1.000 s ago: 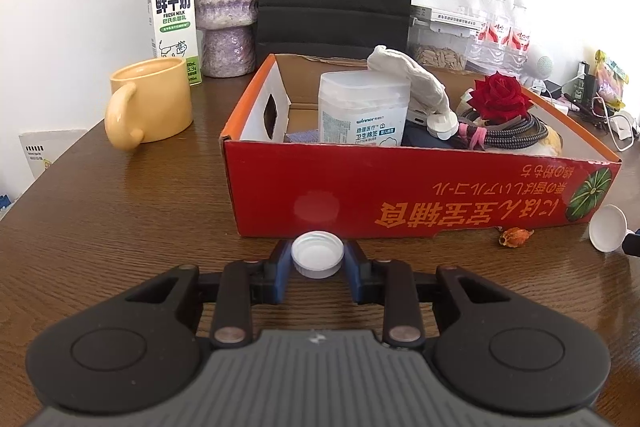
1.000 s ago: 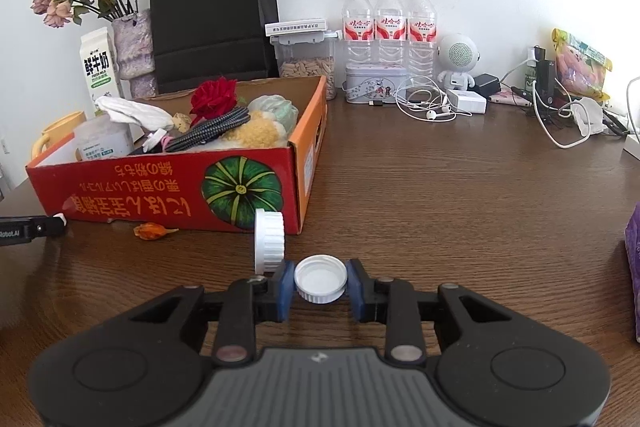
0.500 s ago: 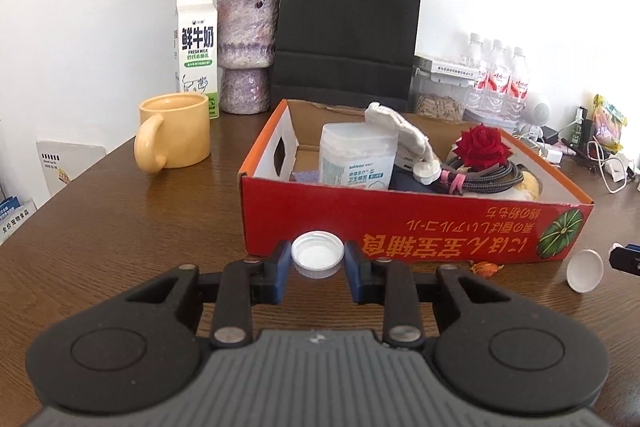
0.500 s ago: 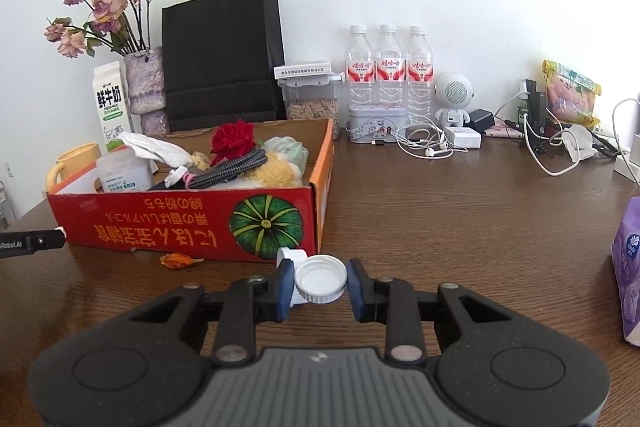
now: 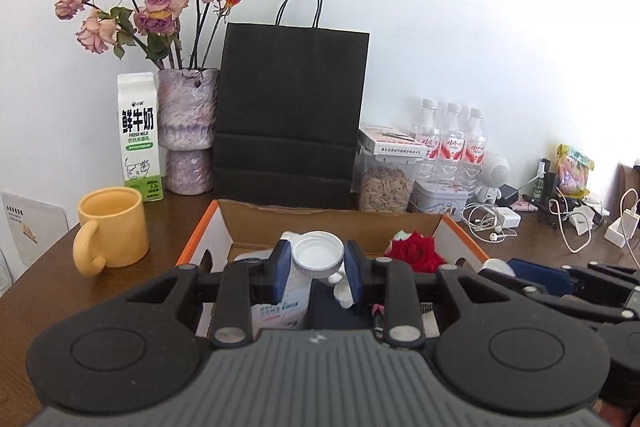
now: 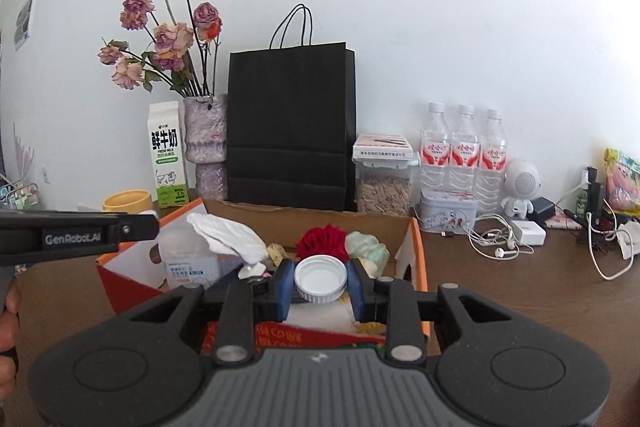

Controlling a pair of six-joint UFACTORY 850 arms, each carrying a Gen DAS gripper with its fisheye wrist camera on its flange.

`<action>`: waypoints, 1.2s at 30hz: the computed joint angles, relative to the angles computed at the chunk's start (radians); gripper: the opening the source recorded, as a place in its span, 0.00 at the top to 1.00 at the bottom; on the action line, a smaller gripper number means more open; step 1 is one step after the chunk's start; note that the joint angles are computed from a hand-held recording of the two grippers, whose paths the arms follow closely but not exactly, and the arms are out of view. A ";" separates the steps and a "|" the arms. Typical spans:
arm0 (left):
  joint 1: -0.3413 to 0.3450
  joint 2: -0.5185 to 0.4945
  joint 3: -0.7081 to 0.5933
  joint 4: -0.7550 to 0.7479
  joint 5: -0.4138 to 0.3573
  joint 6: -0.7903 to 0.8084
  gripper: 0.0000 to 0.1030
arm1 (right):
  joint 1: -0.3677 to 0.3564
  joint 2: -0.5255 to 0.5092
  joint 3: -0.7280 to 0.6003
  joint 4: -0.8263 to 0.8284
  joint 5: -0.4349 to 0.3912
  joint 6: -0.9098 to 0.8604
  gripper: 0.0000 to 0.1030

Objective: Organize objects
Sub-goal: 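Carry both white caps into the box and open both grippers, then withdraw both grippers from the box, moving the right gripper toward the large white cap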

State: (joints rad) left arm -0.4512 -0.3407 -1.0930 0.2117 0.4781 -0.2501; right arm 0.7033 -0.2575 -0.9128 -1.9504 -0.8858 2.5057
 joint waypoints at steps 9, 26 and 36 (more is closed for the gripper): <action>-0.027 -0.111 -0.159 -0.072 -0.068 0.027 0.72 | -0.078 -0.108 -0.154 -0.056 0.084 -0.014 0.74; -0.030 -0.197 -0.267 -0.156 -0.089 0.124 0.00 | -0.131 -0.194 -0.244 0.020 0.109 -0.118 0.11; -0.021 -0.191 -0.261 -0.108 -0.093 0.069 0.00 | -0.124 -0.187 -0.236 0.043 0.111 -0.141 0.02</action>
